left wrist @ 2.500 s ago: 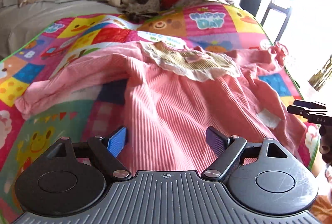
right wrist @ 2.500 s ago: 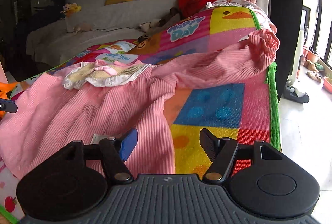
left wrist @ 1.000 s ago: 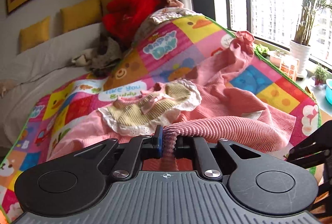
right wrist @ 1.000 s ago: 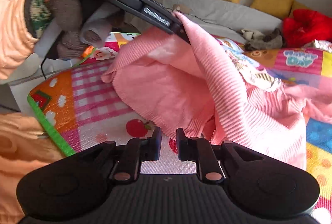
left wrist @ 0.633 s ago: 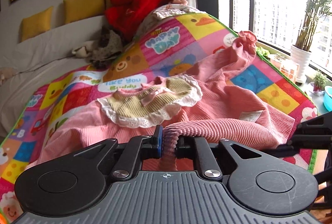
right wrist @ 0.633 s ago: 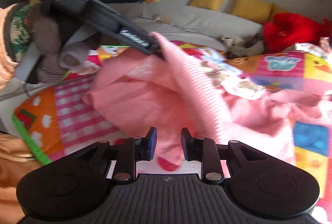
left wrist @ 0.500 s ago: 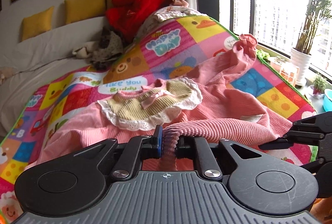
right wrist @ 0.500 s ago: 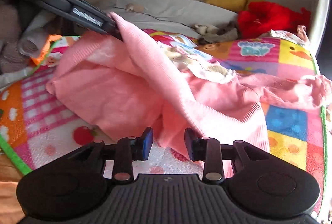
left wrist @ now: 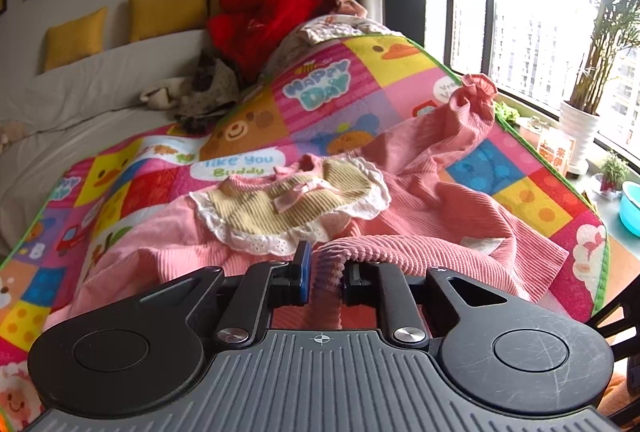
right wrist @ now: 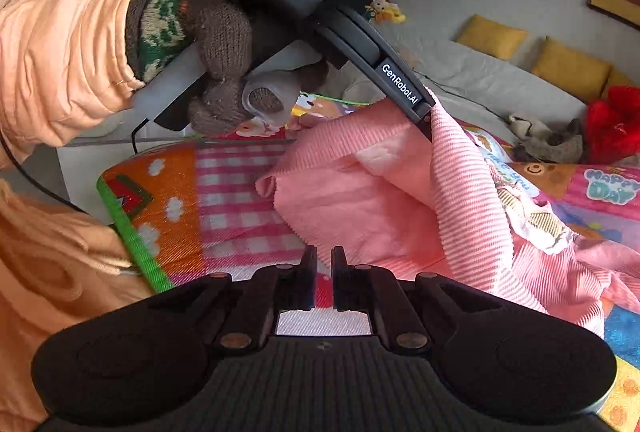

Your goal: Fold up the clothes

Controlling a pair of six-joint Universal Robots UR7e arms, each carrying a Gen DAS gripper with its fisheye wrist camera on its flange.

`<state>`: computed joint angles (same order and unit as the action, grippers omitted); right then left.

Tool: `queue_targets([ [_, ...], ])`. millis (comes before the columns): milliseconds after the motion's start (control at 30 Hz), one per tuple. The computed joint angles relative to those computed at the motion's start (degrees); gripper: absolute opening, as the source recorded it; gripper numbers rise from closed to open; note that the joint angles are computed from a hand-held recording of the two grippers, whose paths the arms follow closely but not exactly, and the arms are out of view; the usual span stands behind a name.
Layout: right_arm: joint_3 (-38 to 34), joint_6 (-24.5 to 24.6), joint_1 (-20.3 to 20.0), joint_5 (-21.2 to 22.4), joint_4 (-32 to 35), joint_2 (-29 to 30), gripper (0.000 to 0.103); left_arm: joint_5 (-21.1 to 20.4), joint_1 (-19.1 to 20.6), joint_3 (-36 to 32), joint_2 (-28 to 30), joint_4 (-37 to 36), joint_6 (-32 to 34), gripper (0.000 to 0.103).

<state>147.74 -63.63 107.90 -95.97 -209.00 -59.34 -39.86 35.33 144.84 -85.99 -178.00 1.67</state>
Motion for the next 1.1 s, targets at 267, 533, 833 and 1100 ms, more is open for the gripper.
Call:
queue_targets([
  [267,0.0,0.2,-1.5,-7.8,-8.2,2.4,0.018,-1.5,-0.1,1.1,-1.9,3.4,-2.0,0.017],
  [533,3.3,-1.5,-4.3,-3.6,-6.7,-6.4,0.05,-5.8,-4.5,7.8,-14.7,26.5,-11.0,0.022],
  [833,-0.7,6.3,-7.9,-9.1,-11.6,-3.1,0.051,-9.6,-7.2,9.3,-24.5,35.2,-13.5,0.062],
  [1100,-2.7,5.3,-10.5,-17.7,-19.4,0.0,0.039,-8.7,-1.7,7.5,-21.9,30.0,-12.7,0.079],
])
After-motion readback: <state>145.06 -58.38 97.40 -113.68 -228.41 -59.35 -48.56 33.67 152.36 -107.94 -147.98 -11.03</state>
